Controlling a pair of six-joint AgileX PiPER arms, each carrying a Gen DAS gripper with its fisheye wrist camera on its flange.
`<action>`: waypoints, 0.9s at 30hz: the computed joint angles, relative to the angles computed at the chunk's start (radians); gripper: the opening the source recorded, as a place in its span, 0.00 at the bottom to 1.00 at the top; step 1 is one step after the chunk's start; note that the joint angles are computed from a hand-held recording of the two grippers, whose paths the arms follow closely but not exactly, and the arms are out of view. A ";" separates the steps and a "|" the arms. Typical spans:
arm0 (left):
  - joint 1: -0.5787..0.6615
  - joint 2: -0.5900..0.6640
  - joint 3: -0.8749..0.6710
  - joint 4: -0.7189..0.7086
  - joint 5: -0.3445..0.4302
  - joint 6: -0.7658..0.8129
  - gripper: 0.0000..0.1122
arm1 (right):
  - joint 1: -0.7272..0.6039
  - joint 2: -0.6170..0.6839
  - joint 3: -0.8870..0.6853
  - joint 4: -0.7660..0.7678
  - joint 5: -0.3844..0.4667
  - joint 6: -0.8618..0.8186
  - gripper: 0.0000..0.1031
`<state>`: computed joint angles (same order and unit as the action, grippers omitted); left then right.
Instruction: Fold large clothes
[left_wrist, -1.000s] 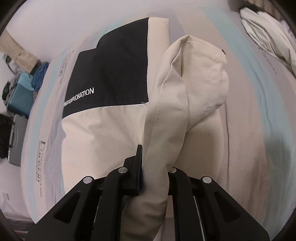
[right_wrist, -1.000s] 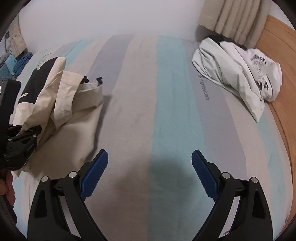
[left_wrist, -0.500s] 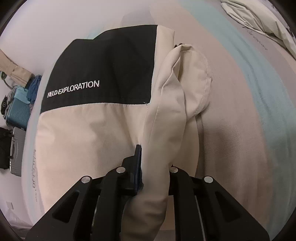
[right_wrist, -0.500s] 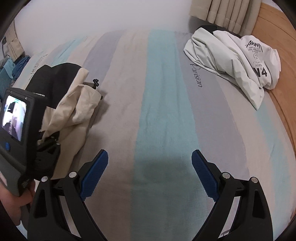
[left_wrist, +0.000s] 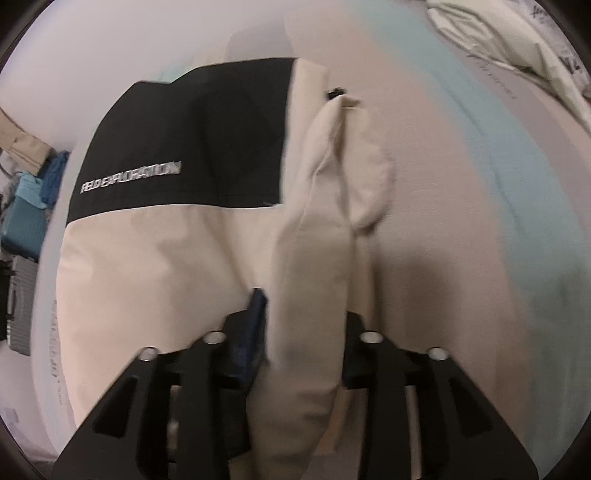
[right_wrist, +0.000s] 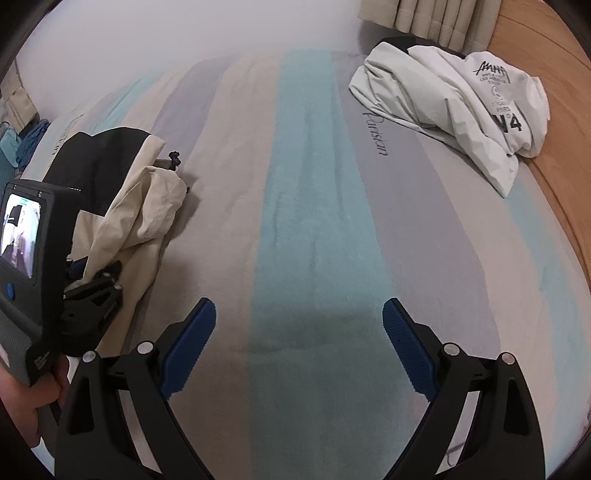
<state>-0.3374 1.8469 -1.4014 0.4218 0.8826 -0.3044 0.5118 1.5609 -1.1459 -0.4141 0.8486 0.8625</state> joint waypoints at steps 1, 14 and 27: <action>-0.008 -0.029 0.016 -0.038 -0.001 0.024 0.45 | 0.003 -0.014 0.004 -0.004 0.013 0.010 0.85; 0.104 -0.247 0.020 -0.409 0.142 0.400 0.77 | 0.122 -0.121 -0.069 -0.078 0.254 0.103 0.85; 0.465 -0.124 -0.324 -0.541 0.334 0.740 0.86 | 0.276 0.200 -0.531 -0.024 0.361 0.095 0.86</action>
